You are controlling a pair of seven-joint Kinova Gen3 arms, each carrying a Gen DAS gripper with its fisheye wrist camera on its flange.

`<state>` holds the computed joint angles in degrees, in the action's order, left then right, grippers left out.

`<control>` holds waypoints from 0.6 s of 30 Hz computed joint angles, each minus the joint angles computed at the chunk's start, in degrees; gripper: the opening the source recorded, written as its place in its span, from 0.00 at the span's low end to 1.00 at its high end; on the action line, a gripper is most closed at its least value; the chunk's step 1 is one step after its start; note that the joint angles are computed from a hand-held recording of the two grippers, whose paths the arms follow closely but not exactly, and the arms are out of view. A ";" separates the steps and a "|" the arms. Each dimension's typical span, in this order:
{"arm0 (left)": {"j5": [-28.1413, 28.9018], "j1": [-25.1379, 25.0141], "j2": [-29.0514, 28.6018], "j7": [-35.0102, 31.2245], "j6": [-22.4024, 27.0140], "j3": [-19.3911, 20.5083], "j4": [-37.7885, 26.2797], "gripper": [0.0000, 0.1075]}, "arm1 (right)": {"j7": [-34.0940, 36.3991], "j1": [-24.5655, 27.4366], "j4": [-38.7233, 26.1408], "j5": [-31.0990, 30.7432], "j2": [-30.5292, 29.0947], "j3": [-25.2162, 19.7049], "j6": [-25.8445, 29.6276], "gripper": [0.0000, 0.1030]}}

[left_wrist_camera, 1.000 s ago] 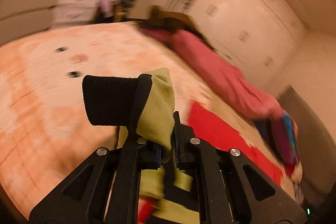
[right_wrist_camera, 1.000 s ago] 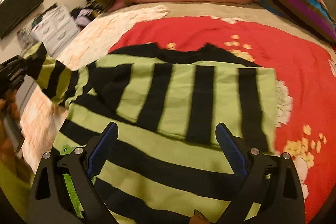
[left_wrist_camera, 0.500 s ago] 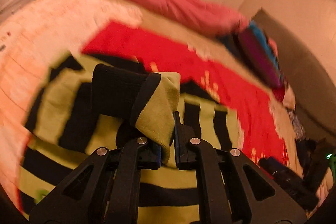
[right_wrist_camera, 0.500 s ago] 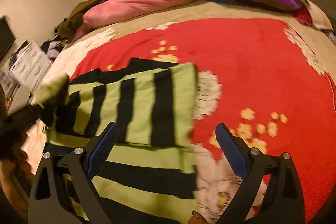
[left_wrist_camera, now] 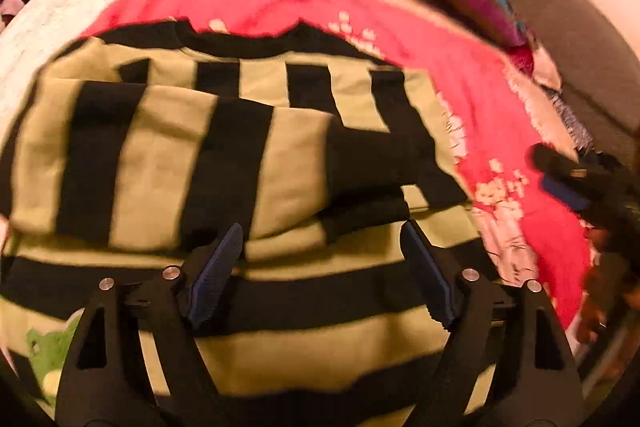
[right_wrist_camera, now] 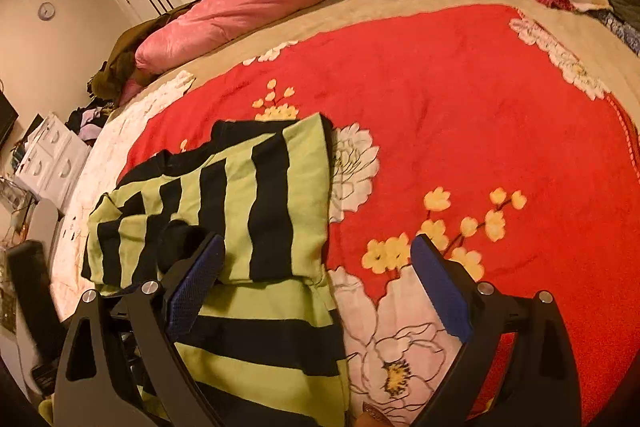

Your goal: Fold small clothes

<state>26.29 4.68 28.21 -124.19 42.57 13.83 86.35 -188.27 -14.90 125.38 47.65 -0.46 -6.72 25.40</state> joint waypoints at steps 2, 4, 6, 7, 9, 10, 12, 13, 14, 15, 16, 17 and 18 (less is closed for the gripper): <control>2.60 -0.50 -3.19 -1.73 -4.42 -1.30 4.09 0.70 | 0.85 3.16 -0.15 -0.34 0.58 -2.75 -1.10 0.91; 4.91 -1.63 -5.35 -1.30 -9.08 -1.61 6.96 0.70 | 2.09 8.20 -0.81 -1.23 1.54 -8.06 -1.63 0.91; 9.57 -1.96 -7.28 -2.79 -13.74 -3.97 9.48 0.71 | 5.96 13.51 -1.05 -5.41 2.28 -12.13 -5.27 0.91; 11.86 -0.84 -8.12 -3.38 -16.07 -6.63 10.49 0.72 | 8.20 16.17 -1.07 -7.74 2.70 -14.09 -7.59 0.91; 15.30 -0.56 -8.60 -3.59 -20.73 -8.75 12.15 0.72 | 12.42 21.47 -1.37 -12.40 4.15 -18.49 -11.82 0.91; 16.86 -1.71 -8.43 -3.54 -23.06 -8.21 13.06 0.72 | 14.40 24.13 -1.86 -14.73 5.37 -20.87 -13.80 0.91; 17.19 -5.89 -7.69 -2.74 -26.39 -4.50 14.06 0.72 | 18.43 29.10 -3.50 -19.39 8.48 -25.62 -16.70 0.91; 15.95 -6.94 -7.35 -1.35 -27.78 -3.44 14.28 0.72 | 20.72 30.35 -4.69 -21.72 9.96 -26.92 -16.77 0.91; 13.78 -7.23 -6.61 0.98 -28.85 -3.45 14.28 0.72 | 23.05 30.55 -6.22 -24.05 11.41 -27.16 -16.40 0.91; 12.27 -6.63 -6.06 3.31 -28.99 -4.01 13.86 0.72 | 25.38 29.68 -8.03 -25.87 13.10 -26.35 -15.89 0.91; 11.26 -7.08 -5.48 5.25 -28.39 -3.90 13.35 0.72 | 27.71 27.87 -9.73 -27.74 14.40 -24.59 -14.83 0.91; 9.97 -8.26 -4.88 7.20 -27.99 -2.72 12.95 0.72 | 30.04 27.02 -11.57 -29.66 15.78 -23.90 -12.98 0.91; 8.48 -9.96 -4.58 8.53 -27.70 -1.21 12.58 0.72 | 32.37 27.08 -13.50 -31.41 17.59 -24.27 -11.27 0.91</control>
